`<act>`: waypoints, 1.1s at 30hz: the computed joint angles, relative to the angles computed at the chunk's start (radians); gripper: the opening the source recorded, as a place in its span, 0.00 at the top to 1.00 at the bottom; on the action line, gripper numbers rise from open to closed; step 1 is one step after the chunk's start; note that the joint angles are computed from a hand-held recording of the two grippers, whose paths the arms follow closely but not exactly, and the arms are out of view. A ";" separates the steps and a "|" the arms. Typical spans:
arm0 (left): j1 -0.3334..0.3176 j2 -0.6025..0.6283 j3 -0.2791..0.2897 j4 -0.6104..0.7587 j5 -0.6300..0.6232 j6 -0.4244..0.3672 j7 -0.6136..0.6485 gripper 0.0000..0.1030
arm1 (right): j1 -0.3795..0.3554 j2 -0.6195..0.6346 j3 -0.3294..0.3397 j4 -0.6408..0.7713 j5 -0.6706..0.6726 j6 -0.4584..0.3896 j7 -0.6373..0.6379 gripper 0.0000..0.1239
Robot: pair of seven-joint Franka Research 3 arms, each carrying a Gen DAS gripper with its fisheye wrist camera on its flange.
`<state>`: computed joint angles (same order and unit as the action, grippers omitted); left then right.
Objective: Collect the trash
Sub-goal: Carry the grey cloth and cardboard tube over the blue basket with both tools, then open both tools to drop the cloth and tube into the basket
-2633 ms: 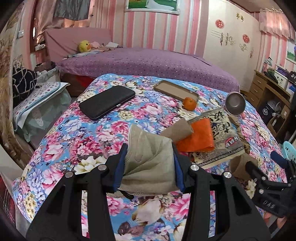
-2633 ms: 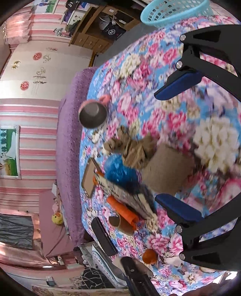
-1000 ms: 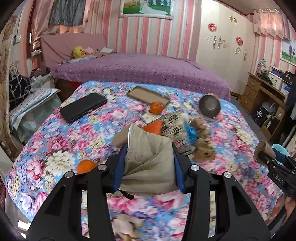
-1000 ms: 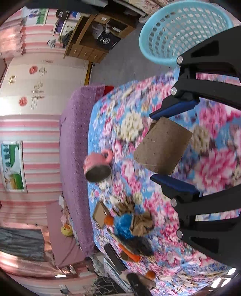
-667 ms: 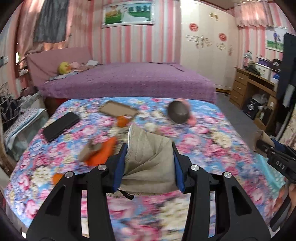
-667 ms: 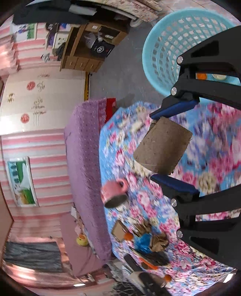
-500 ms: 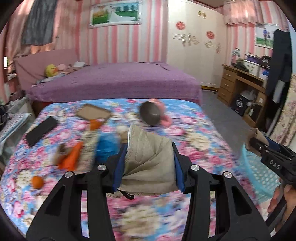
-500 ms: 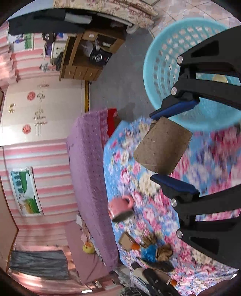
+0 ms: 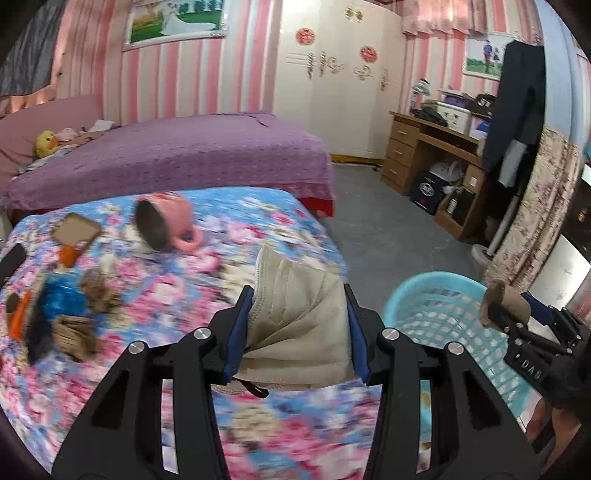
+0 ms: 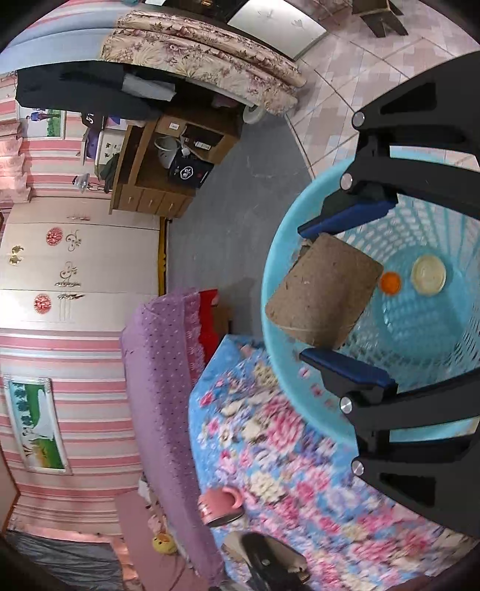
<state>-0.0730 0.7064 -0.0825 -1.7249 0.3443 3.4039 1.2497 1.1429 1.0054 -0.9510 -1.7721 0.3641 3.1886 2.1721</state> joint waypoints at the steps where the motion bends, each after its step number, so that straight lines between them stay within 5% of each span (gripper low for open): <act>1: 0.005 0.007 -0.015 0.008 0.007 -0.010 0.001 0.56 | 0.001 -0.004 0.000 -0.010 -0.004 -0.001 -0.007 0.51; 15: -0.077 0.095 -0.077 0.122 0.037 -0.109 0.039 0.55 | 0.053 -0.013 -0.043 -0.199 0.164 0.079 -0.032 0.51; 19: -0.032 0.111 -0.157 0.151 0.047 -0.140 0.071 0.46 | 0.059 -0.005 -0.041 -0.214 0.232 0.089 -0.055 0.51; 21: -0.069 0.108 -0.113 0.159 0.036 -0.125 0.063 0.30 | 0.041 -0.014 -0.022 -0.214 0.249 0.103 -0.069 0.51; 24: -0.089 0.105 -0.081 0.159 0.024 -0.112 0.054 0.19 | 0.018 -0.024 0.004 -0.207 0.276 0.118 -0.097 0.51; 30: -0.179 0.102 0.073 0.162 -0.014 -0.102 0.007 0.09 | 0.002 -0.033 0.029 -0.195 0.314 0.132 -0.161 0.51; 33: -0.271 0.100 0.211 0.144 -0.043 -0.068 -0.010 0.06 | -0.013 -0.041 0.050 -0.181 0.330 0.147 -0.194 0.51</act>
<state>-0.3439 0.8065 0.1289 -1.5805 0.3009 3.3360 1.2399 1.1300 0.9643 -0.9012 -1.9534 0.6945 3.3352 1.9777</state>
